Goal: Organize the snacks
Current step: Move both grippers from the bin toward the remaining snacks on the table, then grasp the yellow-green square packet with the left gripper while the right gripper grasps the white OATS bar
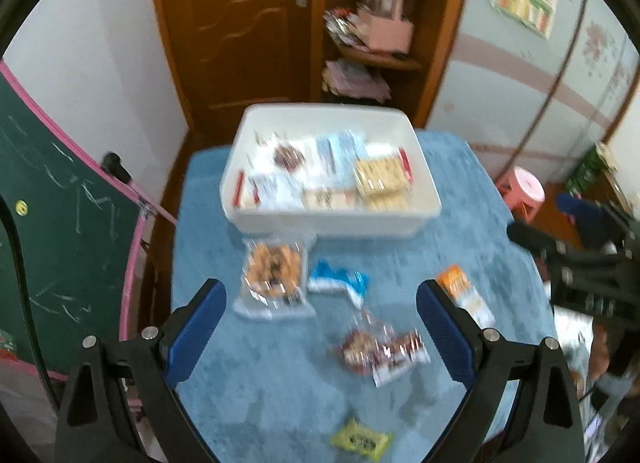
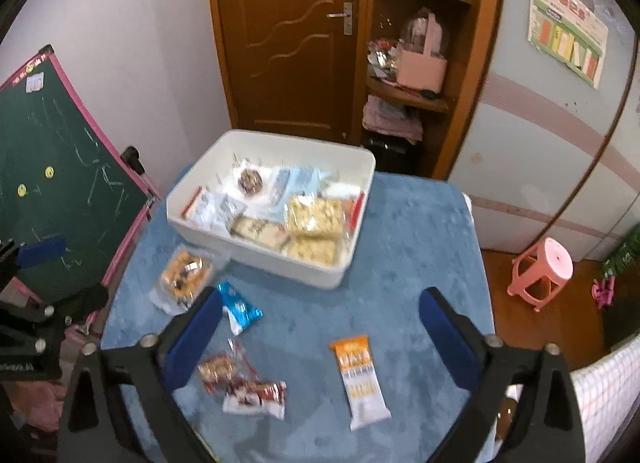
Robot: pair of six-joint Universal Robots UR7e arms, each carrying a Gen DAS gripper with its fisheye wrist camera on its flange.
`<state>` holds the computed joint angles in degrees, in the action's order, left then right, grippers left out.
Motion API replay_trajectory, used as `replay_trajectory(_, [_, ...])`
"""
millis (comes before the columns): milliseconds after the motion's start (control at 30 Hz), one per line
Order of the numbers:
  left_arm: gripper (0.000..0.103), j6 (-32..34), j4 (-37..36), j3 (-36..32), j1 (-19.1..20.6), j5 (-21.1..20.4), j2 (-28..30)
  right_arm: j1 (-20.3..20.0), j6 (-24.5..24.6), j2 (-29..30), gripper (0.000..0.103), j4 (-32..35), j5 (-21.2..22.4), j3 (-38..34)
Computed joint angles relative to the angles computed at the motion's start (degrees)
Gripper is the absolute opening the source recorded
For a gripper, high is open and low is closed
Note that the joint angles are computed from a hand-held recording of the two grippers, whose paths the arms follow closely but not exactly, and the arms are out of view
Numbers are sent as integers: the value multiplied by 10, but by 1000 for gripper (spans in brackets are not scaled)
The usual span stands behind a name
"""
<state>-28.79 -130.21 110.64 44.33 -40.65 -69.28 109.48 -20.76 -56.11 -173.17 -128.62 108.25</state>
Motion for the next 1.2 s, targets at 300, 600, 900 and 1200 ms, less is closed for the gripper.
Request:
replay_trajectory(300, [96, -9, -1, 108, 3, -95, -16, -44, 42, -48, 84, 43, 10, 79])
replay_trajectory(600, [96, 1, -13, 172, 35, -176, 35, -112, 25, -40, 84, 92, 22, 87])
replay_trajectory(900, [95, 15, -42, 167, 60, -196, 84, -158, 2, -7, 84, 119, 25, 56])
replay_trajectory(1200, [93, 42, -53, 161, 61, -182, 115, -182, -16, 34, 68, 155, 21, 25])
